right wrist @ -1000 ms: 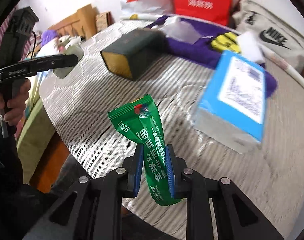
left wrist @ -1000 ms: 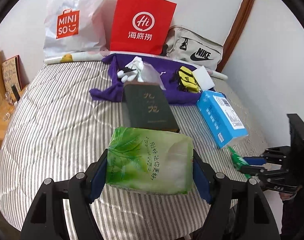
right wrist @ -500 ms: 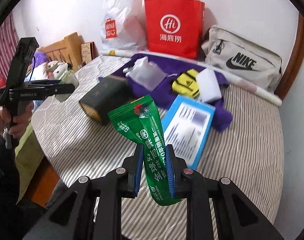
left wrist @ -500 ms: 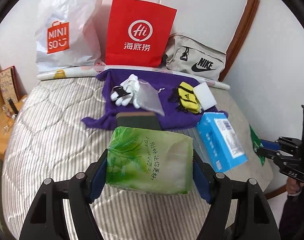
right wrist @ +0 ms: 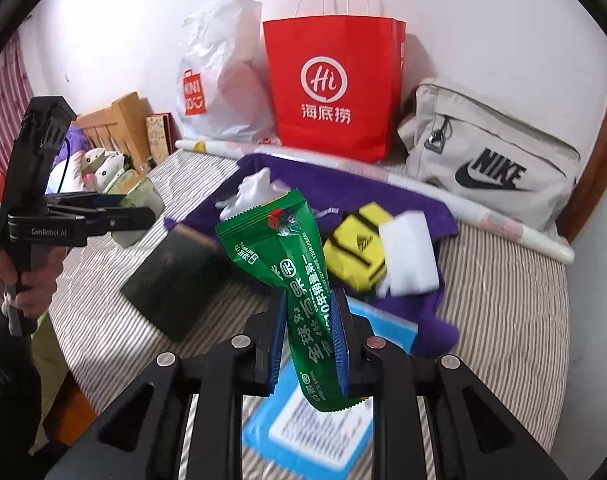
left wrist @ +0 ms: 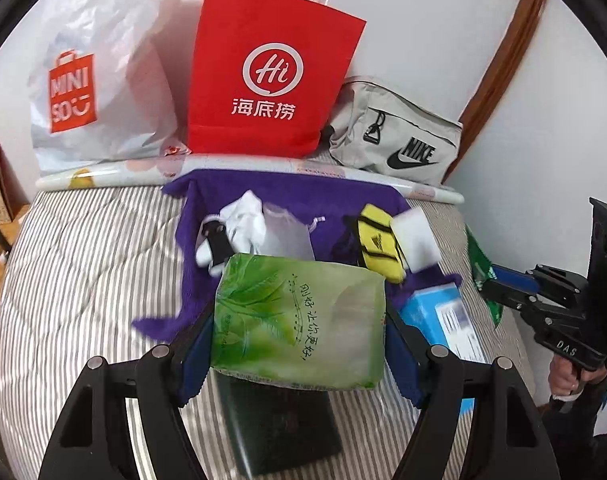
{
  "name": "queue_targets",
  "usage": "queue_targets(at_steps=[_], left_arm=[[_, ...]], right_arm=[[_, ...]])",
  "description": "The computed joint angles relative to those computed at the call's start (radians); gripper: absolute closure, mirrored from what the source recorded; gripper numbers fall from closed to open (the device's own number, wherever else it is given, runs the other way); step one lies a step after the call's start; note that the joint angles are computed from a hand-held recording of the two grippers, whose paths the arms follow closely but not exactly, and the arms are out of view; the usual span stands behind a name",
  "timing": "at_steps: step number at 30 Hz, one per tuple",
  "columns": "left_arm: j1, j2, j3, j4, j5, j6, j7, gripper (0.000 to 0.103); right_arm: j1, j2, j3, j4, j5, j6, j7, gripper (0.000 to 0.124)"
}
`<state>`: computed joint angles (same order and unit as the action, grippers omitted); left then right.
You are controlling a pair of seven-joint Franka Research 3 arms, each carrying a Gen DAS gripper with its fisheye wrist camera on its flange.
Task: Organize soft objects
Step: 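Carry the soap and green packet onto the purple towel, then open both tools to drop the soap and packet on the towel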
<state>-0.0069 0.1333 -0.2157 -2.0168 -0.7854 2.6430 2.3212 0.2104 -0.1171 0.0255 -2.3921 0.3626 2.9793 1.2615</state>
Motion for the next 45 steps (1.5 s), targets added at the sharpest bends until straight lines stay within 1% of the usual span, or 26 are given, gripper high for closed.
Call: queue_targets(at_steps=[2,4,6,8,9,12,16,19,20,21,22,23,24,25,26,27,29,34,38,40,42,45], left_arm=[[-0.010,0.047,0.001,0.050,0.057,0.008,-0.044,0.030],[-0.010,0.109,-0.009,0.120,0.111,0.000,-0.080,0.030],[0.000,0.160,-0.027,0.179,0.148,-0.015,-0.101,0.030],[-0.001,0.219,-0.038,0.245,0.208,-0.027,-0.139,0.030],[-0.012,0.256,-0.034,0.286,0.259,-0.026,-0.178,0.030],[-0.022,0.329,-0.035,0.366,0.355,-0.030,-0.249,0.030],[0.005,0.396,-0.075,0.444,0.411,-0.054,-0.286,0.030],[0.019,0.425,-0.099,0.477,0.443,-0.066,-0.298,0.029],[0.022,0.434,-0.105,0.486,0.450,-0.068,-0.301,0.028],[0.025,0.441,-0.112,0.491,0.451,-0.063,-0.307,0.026],[0.030,0.445,-0.120,0.494,0.451,-0.059,-0.308,0.019],[0.032,0.448,-0.124,0.496,0.455,-0.058,-0.310,0.015],[0.031,0.446,-0.124,0.492,0.463,-0.048,-0.315,0.012],[0.032,0.442,-0.126,0.483,0.467,-0.031,-0.316,0.012],[0.033,0.438,-0.129,0.476,0.473,-0.018,-0.313,0.011],[0.035,0.436,-0.132,0.474,0.479,-0.015,-0.312,0.011],[0.027,0.427,-0.122,0.466,0.502,-0.005,-0.332,0.011],[0.044,0.386,-0.136,0.427,0.499,0.006,-0.334,0.011],[0.057,0.325,-0.139,0.360,0.482,0.019,-0.331,0.011],[0.066,0.276,-0.143,0.306,0.458,0.034,-0.322,0.011],[0.076,0.225,-0.149,0.249,0.421,0.051,-0.303,0.011],[0.071,0.139,-0.139,0.158,0.370,0.073,-0.275,0.011]], right_arm=[[-0.007,0.059,0.000,0.056,-0.015,0.000,0.013,0.102],[-0.009,0.110,-0.002,0.107,-0.011,-0.013,0.008,0.102],[-0.015,0.175,-0.007,0.170,-0.066,-0.029,0.057,0.102],[-0.015,0.229,-0.012,0.222,-0.097,-0.041,0.084,0.102],[-0.015,0.248,-0.012,0.241,-0.103,-0.048,0.089,0.102],[0.015,0.331,-0.058,0.324,-0.216,-0.078,0.197,0.102],[0.011,0.390,-0.061,0.389,-0.239,-0.113,0.219,0.101],[0.034,0.416,-0.089,0.415,-0.298,-0.116,0.266,0.098],[0.032,0.421,-0.088,0.419,-0.301,-0.114,0.267,0.096],[0.030,0.426,-0.085,0.423,-0.302,-0.110,0.267,0.093],[0.035,0.429,-0.091,0.422,-0.315,-0.102,0.275,0.091],[0.046,0.431,-0.102,0.420,-0.336,-0.092,0.287,0.088],[0.052,0.432,-0.109,0.419,-0.350,-0.082,0.295,0.080],[0.054,0.430,-0.109,0.416,-0.356,-0.077,0.297,0.075],[0.055,0.427,-0.110,0.410,-0.361,-0.065,0.300,0.064],[0.054,0.427,-0.109,0.409,-0.361,-0.055,0.301,0.057],[0.047,0.422,-0.100,0.403,-0.351,-0.036,0.294,0.055],[0.022,0.394,-0.068,0.388,-0.290,-0.032,0.267,0.055],[0.047,0.345,-0.091,0.344,-0.313,-0.020,0.310,0.055],[0.072,0.311,-0.117,0.312,-0.367,-0.014,0.367,0.051],[0.108,0.271,-0.158,0.269,-0.472,0.006,0.473,0.045],[0.121,0.198,-0.176,0.198,-0.615,0.033,0.615,0.040]])
